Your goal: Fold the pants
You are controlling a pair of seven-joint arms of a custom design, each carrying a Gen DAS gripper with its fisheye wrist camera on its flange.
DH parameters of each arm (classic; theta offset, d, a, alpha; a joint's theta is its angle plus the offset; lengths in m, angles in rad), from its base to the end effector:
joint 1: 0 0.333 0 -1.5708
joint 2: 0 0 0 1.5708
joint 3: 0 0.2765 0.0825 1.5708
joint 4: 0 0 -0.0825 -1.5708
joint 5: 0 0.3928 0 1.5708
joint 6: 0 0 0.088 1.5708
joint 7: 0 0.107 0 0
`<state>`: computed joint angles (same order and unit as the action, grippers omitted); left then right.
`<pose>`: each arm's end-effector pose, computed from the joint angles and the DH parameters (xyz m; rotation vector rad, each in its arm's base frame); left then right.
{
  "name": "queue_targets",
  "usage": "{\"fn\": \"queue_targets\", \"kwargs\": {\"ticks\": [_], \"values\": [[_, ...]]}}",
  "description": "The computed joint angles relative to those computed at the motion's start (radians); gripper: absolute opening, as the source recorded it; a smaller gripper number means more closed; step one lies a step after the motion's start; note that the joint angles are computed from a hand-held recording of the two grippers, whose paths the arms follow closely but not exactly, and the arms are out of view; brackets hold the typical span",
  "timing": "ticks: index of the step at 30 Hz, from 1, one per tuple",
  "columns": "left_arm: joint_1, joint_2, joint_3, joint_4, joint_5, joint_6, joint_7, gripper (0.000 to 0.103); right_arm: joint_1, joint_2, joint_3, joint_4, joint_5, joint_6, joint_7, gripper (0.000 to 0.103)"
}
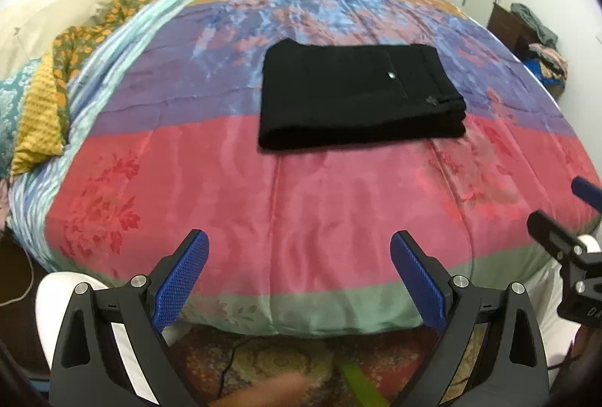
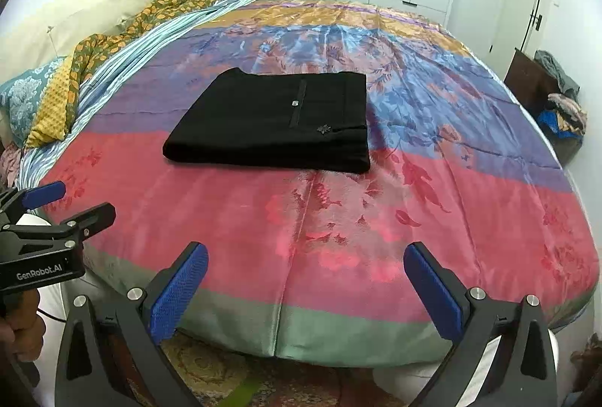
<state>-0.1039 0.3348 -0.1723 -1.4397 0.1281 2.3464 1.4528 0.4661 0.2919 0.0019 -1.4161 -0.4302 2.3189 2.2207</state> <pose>0.6798 -0.1724 0.5290 -1.7163 2.0877 -0.6186 0.6218 0.3054 0.5666 -1.8211 1.7968 -0.6932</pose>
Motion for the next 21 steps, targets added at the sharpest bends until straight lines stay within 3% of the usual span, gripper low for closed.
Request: {"fn": "queue_targets", "kwargs": {"ticks": [5,8,11,13,16,21], "values": [[0.008,-0.013,-0.003,0.007,-0.009,0.013,0.019,0.102,-0.019,-0.029,0.007,-0.015,0.051,0.016,-0.025,0.103],[0.014,-0.049,-0.001,-0.019,-0.011,0.059,0.030,0.103,-0.006,-0.078,-0.008,-0.064,-0.031,0.061,0.067,0.103],[0.003,-0.083,0.015,-0.059,0.055,0.123,0.014,0.103,-0.019,-0.087,0.010,-0.053,-0.033,0.043,0.064,0.103],[0.011,-0.101,0.009,-0.083,0.050,0.154,0.049,0.103,-0.026,-0.072,0.020,-0.016,0.007,-0.018,0.055,0.103],[0.019,-0.115,-0.003,-0.080,-0.003,0.114,0.075,0.103,-0.019,-0.051,0.024,0.032,0.021,-0.112,0.052,0.103],[-0.006,-0.118,0.009,-0.052,0.061,0.016,0.024,0.103,-0.015,-0.054,0.038,0.043,0.058,-0.133,0.002,0.103]]}}
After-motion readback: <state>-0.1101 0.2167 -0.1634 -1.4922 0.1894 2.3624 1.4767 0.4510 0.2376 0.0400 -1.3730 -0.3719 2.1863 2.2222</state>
